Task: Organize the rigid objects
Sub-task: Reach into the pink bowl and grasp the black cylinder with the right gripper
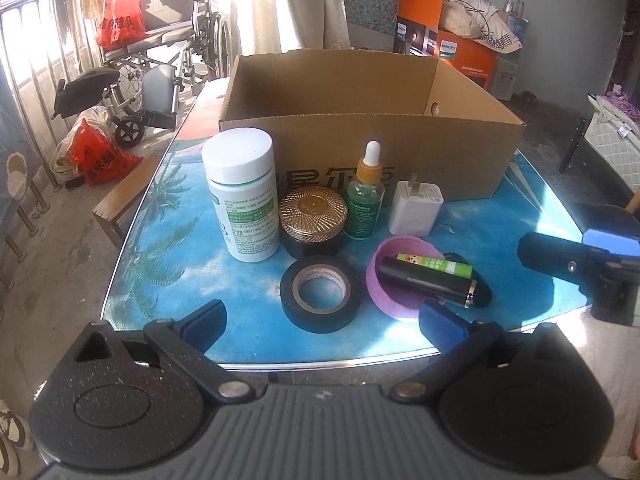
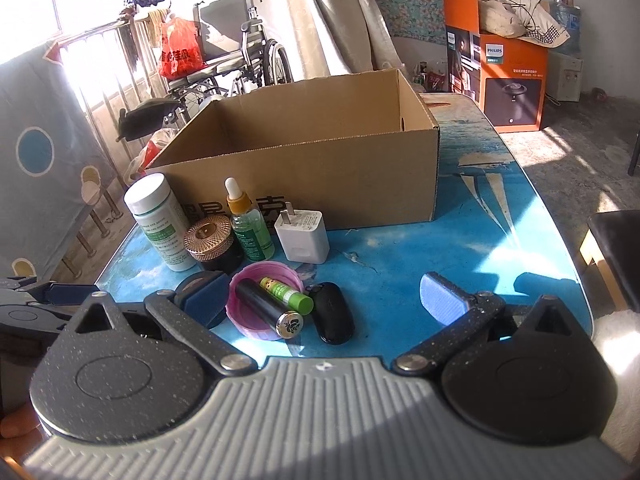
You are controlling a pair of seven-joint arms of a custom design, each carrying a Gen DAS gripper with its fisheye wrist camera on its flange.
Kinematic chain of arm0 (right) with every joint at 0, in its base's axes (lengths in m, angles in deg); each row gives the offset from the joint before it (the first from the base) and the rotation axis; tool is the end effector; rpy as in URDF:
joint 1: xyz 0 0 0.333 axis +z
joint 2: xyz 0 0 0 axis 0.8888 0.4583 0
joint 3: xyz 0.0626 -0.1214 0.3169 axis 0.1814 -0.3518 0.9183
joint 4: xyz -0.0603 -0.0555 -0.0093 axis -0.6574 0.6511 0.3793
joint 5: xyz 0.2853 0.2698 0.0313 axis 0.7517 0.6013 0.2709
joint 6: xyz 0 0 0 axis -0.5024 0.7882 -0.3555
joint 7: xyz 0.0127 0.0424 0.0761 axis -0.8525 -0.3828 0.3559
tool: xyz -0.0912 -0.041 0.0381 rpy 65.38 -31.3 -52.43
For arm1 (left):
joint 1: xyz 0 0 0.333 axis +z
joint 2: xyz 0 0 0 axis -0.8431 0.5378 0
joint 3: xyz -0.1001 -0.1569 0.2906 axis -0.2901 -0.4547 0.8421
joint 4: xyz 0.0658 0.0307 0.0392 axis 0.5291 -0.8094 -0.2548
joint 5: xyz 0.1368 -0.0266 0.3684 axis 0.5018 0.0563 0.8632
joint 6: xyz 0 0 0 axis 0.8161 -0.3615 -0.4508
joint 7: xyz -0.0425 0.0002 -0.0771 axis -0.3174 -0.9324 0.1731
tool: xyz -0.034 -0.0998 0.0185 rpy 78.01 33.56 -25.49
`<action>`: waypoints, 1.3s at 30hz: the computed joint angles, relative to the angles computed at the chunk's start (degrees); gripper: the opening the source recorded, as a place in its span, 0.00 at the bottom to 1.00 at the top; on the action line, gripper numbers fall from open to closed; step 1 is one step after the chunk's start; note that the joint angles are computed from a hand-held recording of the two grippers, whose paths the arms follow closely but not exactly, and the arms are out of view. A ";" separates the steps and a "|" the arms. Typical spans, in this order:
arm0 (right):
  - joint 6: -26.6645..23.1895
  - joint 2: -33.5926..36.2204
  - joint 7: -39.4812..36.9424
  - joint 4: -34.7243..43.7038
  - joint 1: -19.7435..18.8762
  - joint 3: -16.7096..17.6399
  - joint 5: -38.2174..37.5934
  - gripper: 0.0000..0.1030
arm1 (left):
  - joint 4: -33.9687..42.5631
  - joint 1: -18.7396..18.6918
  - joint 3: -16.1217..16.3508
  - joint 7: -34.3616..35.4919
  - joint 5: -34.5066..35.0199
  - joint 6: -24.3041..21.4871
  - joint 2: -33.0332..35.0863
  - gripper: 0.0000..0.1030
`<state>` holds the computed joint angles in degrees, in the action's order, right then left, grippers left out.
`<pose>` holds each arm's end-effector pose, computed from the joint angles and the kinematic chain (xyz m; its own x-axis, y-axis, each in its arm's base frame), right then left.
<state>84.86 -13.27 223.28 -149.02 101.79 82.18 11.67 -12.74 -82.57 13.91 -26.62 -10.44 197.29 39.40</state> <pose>0.4556 0.4504 0.8060 0.1014 -0.9715 -0.2140 -0.6130 0.1085 -0.7826 0.4945 -0.3527 0.8102 -0.1220 -0.9923 0.0207 -0.7533 0.0790 -0.6530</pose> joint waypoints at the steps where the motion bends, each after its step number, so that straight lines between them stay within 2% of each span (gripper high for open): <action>1: 1.75 -0.71 0.11 -1.32 -0.40 -0.13 0.14 0.99 | -1.17 0.35 -0.01 0.69 -0.91 2.20 -0.52 1.00; 6: 11.15 -3.38 -1.38 -6.66 -3.39 0.18 3.60 0.99 | -6.40 1.96 -0.48 4.64 -5.14 12.07 -2.58 1.00; 8: 14.36 -3.66 -3.38 -7.88 -4.68 0.65 7.62 0.96 | -5.78 1.96 -0.89 6.65 -6.05 12.75 -1.91 0.97; 12: 17.54 -2.84 -9.66 -8.29 -6.25 1.76 16.30 0.81 | -4.19 1.73 -1.20 10.68 -9.69 12.83 -0.38 0.91; 16: 16.01 -1.00 -16.23 -6.30 -7.06 2.46 23.93 0.56 | -2.83 1.38 -1.22 13.70 -13.45 11.91 0.90 0.80; 22: 12.00 2.05 -20.66 -2.63 -7.27 2.25 29.84 0.39 | -0.97 1.02 -0.76 15.31 -16.49 10.29 2.57 0.60; 25: 11.00 2.27 -20.96 -2.32 -7.38 1.98 31.28 0.35 | 0.01 1.04 -0.49 15.60 -17.78 9.45 3.36 0.54; 33: 8.85 3.40 -21.09 -0.98 -7.91 1.93 34.66 0.28 | 2.51 1.32 -0.35 18.13 -21.90 7.66 5.50 0.53; 39: 4.39 6.34 -22.06 4.26 -7.54 1.96 35.61 0.27 | 2.62 2.00 -0.11 18.90 -24.89 7.71 5.79 0.53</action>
